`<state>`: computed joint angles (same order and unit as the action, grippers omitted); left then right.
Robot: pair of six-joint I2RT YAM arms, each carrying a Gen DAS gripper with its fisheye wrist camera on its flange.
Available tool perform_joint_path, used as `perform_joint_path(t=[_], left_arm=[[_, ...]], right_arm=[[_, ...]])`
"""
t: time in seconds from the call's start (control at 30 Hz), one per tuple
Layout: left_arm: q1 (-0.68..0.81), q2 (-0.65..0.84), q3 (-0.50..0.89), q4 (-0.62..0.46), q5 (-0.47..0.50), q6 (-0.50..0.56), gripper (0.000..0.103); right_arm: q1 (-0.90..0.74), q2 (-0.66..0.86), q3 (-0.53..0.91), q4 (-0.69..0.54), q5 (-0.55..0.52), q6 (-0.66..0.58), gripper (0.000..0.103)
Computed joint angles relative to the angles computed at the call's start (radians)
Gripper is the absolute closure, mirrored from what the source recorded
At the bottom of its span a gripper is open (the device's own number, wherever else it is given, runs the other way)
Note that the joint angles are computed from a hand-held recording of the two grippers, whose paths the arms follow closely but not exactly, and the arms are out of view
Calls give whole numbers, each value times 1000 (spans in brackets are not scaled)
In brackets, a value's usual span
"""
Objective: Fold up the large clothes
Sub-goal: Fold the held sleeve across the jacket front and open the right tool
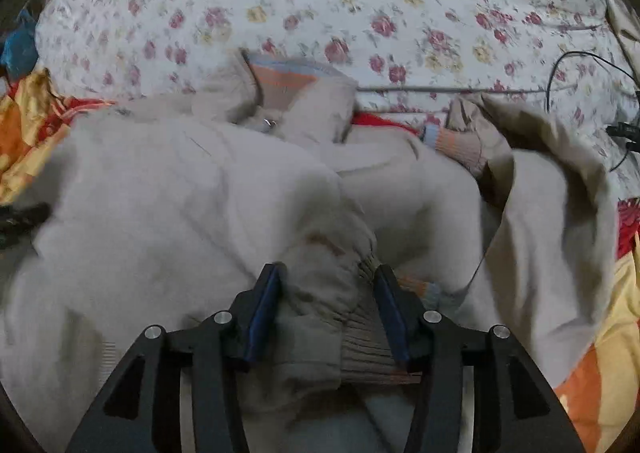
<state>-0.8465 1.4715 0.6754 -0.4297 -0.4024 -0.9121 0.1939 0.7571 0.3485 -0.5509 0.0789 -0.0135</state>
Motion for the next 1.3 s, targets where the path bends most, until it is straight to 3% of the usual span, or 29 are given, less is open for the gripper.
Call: perform_joint_path(t=[0.03, 0.07, 0.1, 0.13, 0.3, 0.33, 0.37, 0.43, 0.53, 0.67, 0.8, 0.87, 0.9, 0.97, 1.07, 1.13, 1.17, 1.23, 1.3], left_arm=[[1, -1, -1, 1, 6, -3, 18], [4, -1, 1, -1, 12, -4, 18], [10, 1, 2, 2, 17, -1, 18], [11, 1, 3, 3, 21, -2, 18], [12, 2, 2, 5, 26, -2, 18], [11, 2, 1, 5, 26, -7, 18], [11, 2, 2, 5, 26, -9, 18], [13, -1, 3, 3, 31, -9, 18], [8, -16, 5, -11, 15, -21, 18], [-5, -71, -9, -19, -6, -30, 18], [-16, -94, -16, -31, -39, -40, 18], [-1, -89, -21, -18, -18, -28, 18], [11, -86, -23, -13, -7, -20, 18], [24, -77, -23, -9, 9, -8, 18], [39, -73, -21, -4, 13, 5, 18], [49, -67, -18, 8, 15, 21, 18], [51, -60, -14, 10, 13, 27, 18], [55, -41, -4, 4, 10, 38, 18], [60, -49, -10, 4, 11, 37, 18]], right_arm=[[-39, -52, 10, -25, -34, -13, 51], [-89, -111, 35, -62, -63, -19, 42], [-148, -128, 64, -81, -89, -31, 33], [-229, -112, 96, -82, -131, -59, 31], [-564, 219, 244, 19, -261, -170, 31], [-642, 285, 254, 49, -259, -198, 33], [-706, 371, 273, 99, -192, -188, 34], [-830, 438, 298, 96, -178, -190, 34], [-1029, 454, 335, 18, -365, -272, 32], [-1071, 325, 368, -104, -508, -368, 31], [-970, 285, 414, -172, -606, -339, 29], [-857, 285, 403, -135, -569, -272, 29], [-778, 270, 383, -85, -489, -229, 29], [-583, 276, 345, 42, -227, -196, 29], [-401, 388, 332, 197, 82, -308, 21], [-390, 468, 338, 256, 168, -378, 21], [-399, 525, 347, 299, 183, -400, 28], [-429, 638, 400, 289, 160, -405, 99], [-509, 645, 459, 203, -3, -351, 101]])
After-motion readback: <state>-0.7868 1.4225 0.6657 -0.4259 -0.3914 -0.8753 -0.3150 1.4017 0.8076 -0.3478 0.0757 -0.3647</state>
